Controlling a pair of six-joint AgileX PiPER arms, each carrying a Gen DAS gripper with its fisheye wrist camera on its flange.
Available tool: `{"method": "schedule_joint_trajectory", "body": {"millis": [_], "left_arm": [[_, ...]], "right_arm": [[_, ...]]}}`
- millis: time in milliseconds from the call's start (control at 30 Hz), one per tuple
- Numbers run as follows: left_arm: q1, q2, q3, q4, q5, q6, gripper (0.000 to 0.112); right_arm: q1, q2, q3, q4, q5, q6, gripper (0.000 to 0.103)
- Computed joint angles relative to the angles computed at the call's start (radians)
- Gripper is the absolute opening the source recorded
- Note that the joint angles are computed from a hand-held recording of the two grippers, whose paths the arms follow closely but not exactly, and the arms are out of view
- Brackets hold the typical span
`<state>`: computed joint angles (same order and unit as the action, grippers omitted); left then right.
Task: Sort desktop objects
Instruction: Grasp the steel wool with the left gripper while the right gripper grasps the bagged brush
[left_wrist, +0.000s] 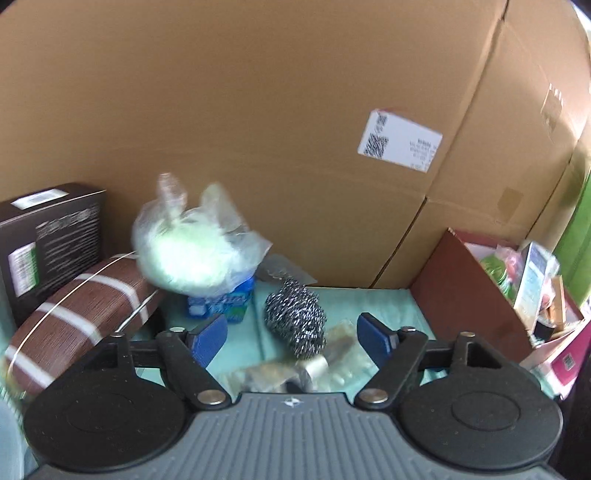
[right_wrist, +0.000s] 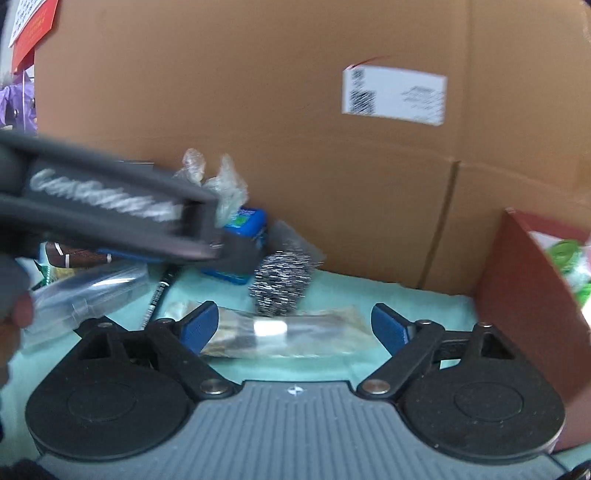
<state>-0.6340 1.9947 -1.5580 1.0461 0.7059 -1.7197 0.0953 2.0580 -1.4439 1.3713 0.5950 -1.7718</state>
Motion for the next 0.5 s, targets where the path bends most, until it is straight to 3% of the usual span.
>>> {"method": "schedule_joint_trajectory", "body": {"millis": [67, 133, 367, 500], "left_arm": [[0.029, 0.033, -0.055, -0.08, -0.013, 0.102, 0.064], [0.054, 0.047, -0.074, -0.125, -0.036, 0.151, 0.059], [0.089, 0.028, -0.045, -0.149, -0.076, 0.163, 0.059], [0.093, 0.041, -0.059, -0.172, -0.067, 0.188, 0.059]], "right_arm": [[0.0, 0.01, -0.008, -0.018, 0.038, -0.008, 0.088], [0.009, 0.01, 0.0, -0.02, 0.036, -0.042, 0.086], [0.085, 0.05, -0.027, 0.002, -0.063, -0.081, 0.085], [0.087, 0.021, 0.036, 0.127, -0.177, -0.287, 0.085]]}}
